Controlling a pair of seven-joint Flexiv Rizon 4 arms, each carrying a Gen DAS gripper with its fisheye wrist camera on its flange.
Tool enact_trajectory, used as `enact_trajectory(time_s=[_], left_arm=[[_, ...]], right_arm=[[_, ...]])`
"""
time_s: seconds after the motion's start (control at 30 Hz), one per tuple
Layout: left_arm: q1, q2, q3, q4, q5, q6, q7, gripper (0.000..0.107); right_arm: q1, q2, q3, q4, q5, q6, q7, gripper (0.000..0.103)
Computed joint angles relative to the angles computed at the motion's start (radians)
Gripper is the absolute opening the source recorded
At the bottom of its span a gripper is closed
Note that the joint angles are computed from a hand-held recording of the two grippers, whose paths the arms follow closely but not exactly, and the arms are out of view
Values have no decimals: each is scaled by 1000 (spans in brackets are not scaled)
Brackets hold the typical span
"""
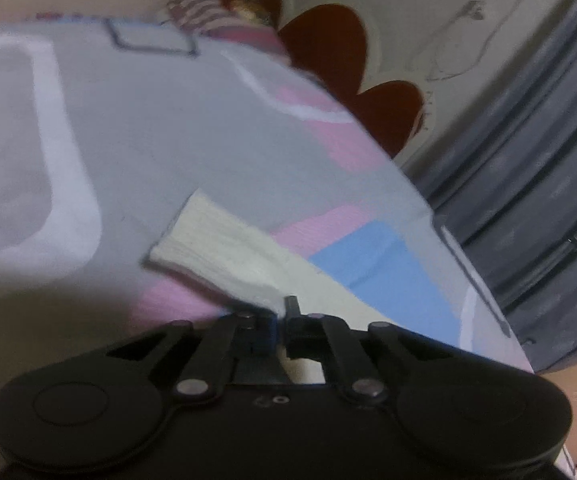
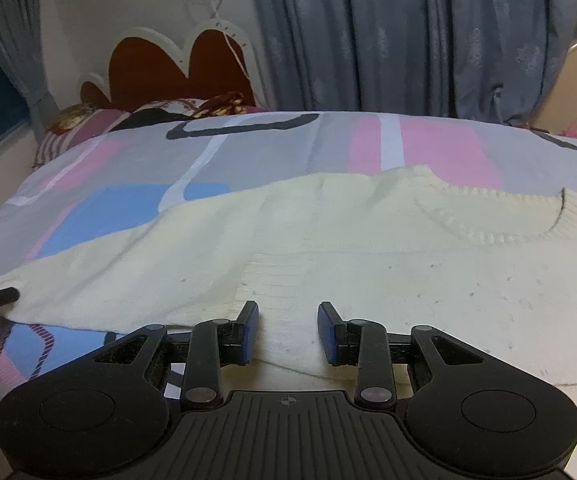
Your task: Fold small clothes
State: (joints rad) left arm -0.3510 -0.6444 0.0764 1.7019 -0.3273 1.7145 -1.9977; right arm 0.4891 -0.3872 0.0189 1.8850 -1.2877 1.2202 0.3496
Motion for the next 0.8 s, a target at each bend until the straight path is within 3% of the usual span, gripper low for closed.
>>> enact_trajectory(time_s=[0.03, 0.17, 0.2, 0.27, 0.3, 0.47, 0.57, 0.7, 0.8], left_arm=[[3, 3, -7, -3, 13, 16, 11, 3], [62, 19, -115, -23, 76, 80, 95, 3], [68, 22, -138, -33, 89, 88, 118, 3], [84, 24, -192, -55, 118, 100, 165, 3], [84, 20, -219, -75, 136, 99, 195, 3], [136, -50, -451, -186, 215, 44, 343, 3], [115, -120, -556, -269, 226, -29, 443, 3], [25, -199, -578, -375, 201, -157, 553, 3], [-53, -237, -529, -430, 188, -237, 609, 3]], right_arm=[[1, -11, 20, -6, 63, -31, -64, 32], [18, -20, 11, -16, 85, -49, -124, 32], [11, -17, 10, -12, 76, -33, -101, 32], [8, 13, -44, 17, -51, 52, 79, 32], [1, 32, -46, 31, -96, 46, 136, 32], [-81, 123, -6, 115, -218, 47, 267, 33], [-139, 192, 29, 187, -259, 41, 327, 33], [-209, 294, 81, 297, -245, 4, 344, 33], [-244, 356, 109, 367, -206, -10, 327, 33]])
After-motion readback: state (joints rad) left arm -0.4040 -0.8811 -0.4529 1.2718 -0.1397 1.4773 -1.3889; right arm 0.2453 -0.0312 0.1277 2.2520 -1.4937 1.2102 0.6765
